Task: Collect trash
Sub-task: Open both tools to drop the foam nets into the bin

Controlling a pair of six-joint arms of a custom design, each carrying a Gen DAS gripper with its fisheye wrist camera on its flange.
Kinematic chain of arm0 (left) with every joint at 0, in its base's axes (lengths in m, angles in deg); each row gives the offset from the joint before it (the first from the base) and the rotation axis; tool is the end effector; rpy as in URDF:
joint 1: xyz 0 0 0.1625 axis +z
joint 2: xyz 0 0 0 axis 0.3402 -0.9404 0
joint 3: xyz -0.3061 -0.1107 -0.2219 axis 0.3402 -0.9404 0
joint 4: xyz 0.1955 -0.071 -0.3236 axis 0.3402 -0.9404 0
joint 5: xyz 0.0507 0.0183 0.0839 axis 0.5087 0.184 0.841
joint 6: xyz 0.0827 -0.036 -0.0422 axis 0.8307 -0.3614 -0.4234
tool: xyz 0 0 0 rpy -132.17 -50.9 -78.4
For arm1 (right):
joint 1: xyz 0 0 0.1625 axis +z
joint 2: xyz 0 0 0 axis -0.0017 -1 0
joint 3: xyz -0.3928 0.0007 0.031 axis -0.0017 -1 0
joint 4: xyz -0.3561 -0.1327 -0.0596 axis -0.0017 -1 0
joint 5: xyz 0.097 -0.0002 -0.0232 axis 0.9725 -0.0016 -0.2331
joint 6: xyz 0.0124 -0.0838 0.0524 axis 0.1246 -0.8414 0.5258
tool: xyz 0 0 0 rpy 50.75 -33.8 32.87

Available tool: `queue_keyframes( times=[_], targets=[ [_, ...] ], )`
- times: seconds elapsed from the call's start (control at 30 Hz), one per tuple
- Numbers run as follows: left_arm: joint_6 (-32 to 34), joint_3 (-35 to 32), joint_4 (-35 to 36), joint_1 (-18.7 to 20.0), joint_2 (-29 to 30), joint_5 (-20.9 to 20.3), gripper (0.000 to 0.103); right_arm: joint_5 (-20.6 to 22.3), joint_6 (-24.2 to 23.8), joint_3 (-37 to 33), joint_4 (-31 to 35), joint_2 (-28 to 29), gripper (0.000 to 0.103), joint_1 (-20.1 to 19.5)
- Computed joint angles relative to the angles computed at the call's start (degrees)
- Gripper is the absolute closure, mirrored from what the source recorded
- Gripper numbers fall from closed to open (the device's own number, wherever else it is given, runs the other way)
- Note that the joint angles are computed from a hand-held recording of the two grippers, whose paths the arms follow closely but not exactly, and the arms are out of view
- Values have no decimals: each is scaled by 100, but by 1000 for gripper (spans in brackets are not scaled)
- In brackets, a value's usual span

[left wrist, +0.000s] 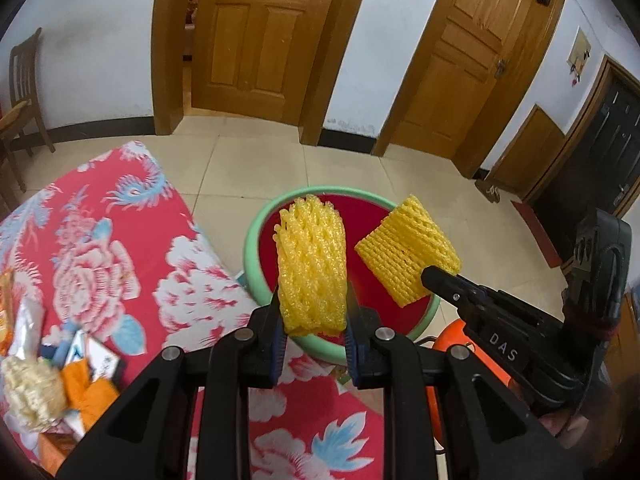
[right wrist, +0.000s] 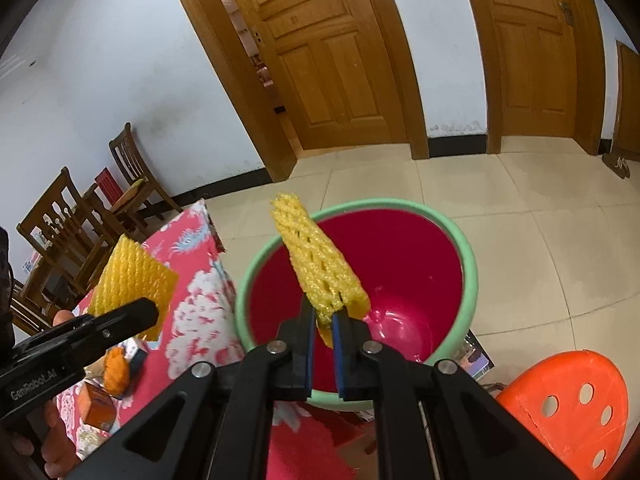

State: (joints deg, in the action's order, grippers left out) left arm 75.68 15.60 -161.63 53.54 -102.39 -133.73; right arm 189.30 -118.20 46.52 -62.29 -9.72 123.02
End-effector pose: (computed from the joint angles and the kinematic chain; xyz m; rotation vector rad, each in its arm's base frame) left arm -0.0242 -0.5958 0.2729 1.3530 2.6346 -0.2461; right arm 0.3496 -0.4629 -0.0950 -0.4051 -2.1066 1.3368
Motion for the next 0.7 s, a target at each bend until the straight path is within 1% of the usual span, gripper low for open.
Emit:
queue_keyframes(
  times=[0.2, 0.3, 0.37, 0.4, 0.43, 0.47, 0.53, 0.7],
  targets=[
    [-74, 116, -84, -128, 241, 298, 79, -163, 28, 666, -476, -316, 92, -167],
    [-67, 187, -171, -184, 300, 387, 79, -158, 14, 892, -673, -422, 92, -206],
    [-61, 224, -240, -212, 332, 415, 72, -176, 3, 1034, -793, -493, 90, -238],
    [-63, 234, -278, -225, 345, 428, 64, -188, 15, 1072, -820, -504, 88, -242],
    [-60, 255, -327, -230, 349, 436, 58, -209, 28, 1127, -860, -532, 82, -255],
    [-59, 276, -387, -236, 350, 444, 56, -234, 59, 1172, -892, -556, 77, -271],
    [-73, 282, -470, -245, 373, 476, 50, -300, 126, 1206, -909, -585, 71, -305],
    [-167, 222, -500, -230, 390, 444, 44, -320, 188, 1298, -952, -639, 71, -314]
  ],
)
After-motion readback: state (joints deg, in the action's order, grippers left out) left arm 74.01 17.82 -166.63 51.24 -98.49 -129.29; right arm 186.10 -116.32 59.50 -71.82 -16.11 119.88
